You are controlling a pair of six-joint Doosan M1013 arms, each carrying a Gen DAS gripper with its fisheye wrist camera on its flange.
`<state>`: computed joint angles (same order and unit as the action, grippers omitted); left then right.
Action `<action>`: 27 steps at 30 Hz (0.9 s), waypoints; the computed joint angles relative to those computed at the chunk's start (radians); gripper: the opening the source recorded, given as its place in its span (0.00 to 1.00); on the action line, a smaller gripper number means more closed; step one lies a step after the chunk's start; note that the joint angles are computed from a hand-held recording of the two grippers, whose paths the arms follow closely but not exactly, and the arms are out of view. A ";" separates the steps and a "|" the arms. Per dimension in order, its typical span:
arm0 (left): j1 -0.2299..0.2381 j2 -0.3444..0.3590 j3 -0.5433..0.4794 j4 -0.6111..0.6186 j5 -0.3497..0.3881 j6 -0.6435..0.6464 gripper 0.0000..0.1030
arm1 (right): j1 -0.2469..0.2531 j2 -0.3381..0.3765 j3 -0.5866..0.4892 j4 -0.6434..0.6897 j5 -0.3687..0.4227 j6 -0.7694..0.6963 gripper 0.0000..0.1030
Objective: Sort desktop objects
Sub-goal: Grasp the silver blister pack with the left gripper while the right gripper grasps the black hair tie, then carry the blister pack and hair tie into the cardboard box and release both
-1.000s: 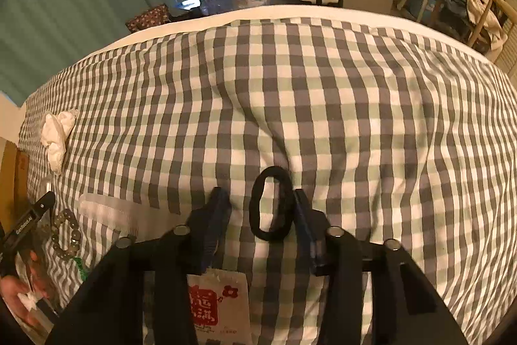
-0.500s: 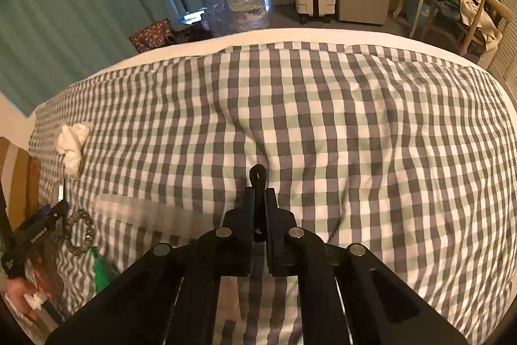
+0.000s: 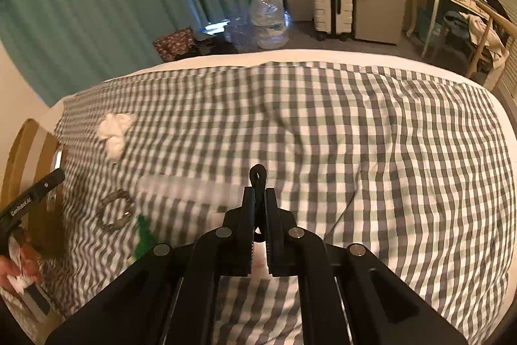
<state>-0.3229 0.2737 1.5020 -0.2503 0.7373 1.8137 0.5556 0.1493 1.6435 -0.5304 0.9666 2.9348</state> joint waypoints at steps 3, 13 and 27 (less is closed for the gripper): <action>-0.006 -0.016 0.000 0.018 0.012 0.010 0.68 | 0.024 0.000 -0.017 -0.027 0.009 0.013 0.05; -0.003 -0.081 0.007 -0.025 0.000 0.074 0.68 | 0.098 0.013 -0.116 -0.103 0.013 -0.024 0.05; 0.132 -0.087 -0.056 0.007 -0.009 -0.091 0.68 | 0.149 0.227 -0.486 0.048 -0.090 -0.391 0.05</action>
